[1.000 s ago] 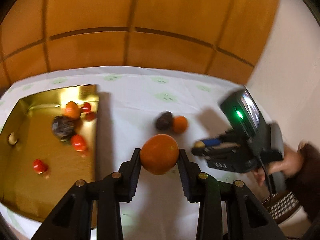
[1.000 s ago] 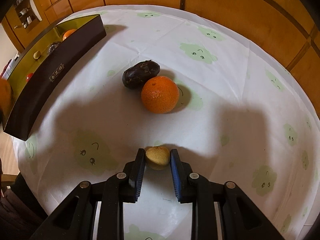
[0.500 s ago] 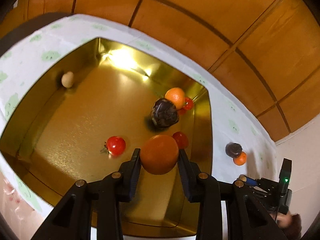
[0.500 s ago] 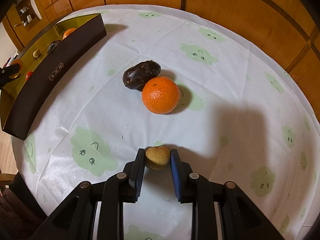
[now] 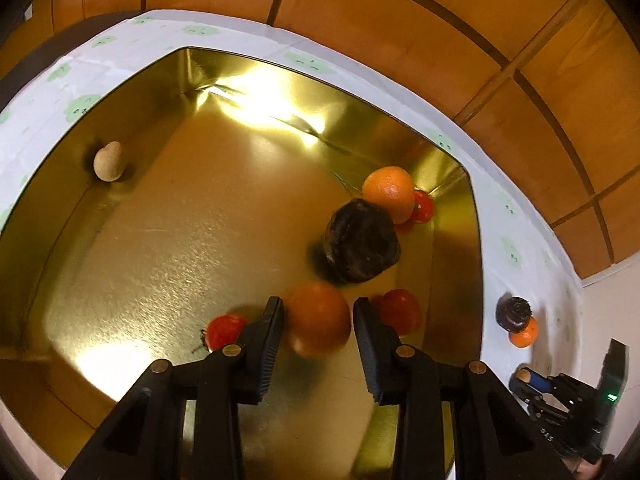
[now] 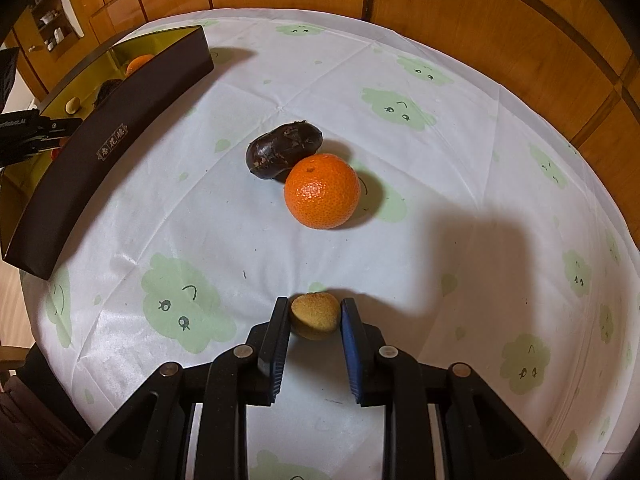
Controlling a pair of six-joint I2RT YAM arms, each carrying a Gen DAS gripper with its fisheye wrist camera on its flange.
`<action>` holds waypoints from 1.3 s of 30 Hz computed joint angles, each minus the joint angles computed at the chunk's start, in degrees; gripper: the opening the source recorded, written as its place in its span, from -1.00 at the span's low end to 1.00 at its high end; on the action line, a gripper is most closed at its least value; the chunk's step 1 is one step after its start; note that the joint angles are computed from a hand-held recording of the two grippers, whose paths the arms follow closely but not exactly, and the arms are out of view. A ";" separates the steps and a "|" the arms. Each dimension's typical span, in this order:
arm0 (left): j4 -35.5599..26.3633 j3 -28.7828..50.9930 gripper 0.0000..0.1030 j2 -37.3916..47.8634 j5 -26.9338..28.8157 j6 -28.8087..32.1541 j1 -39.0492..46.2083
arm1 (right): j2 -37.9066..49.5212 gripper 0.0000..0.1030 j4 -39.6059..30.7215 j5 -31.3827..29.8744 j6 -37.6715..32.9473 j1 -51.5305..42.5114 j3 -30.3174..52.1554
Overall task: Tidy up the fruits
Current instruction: 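Drop the tangerine into the gold tray while the right tool grasps the beige fruit, then lift the held beige fruit with the right tool toward the gold tray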
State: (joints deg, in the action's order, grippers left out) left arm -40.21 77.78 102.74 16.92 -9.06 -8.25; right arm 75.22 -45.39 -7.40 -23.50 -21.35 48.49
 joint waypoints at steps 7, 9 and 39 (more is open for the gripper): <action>5.50 -6.78 -0.21 -7.14 -7.20 1.99 -2.00 | -0.02 -0.51 -0.06 0.07 0.00 0.00 0.07; 7.40 -9.50 -0.09 -10.10 -9.31 2.96 -3.09 | -0.09 -0.51 0.04 0.26 -0.02 0.14 0.03; 12.94 -22.66 0.12 -26.59 -15.29 4.30 -11.15 | -1.61 -0.51 1.26 1.98 -0.76 1.21 -1.00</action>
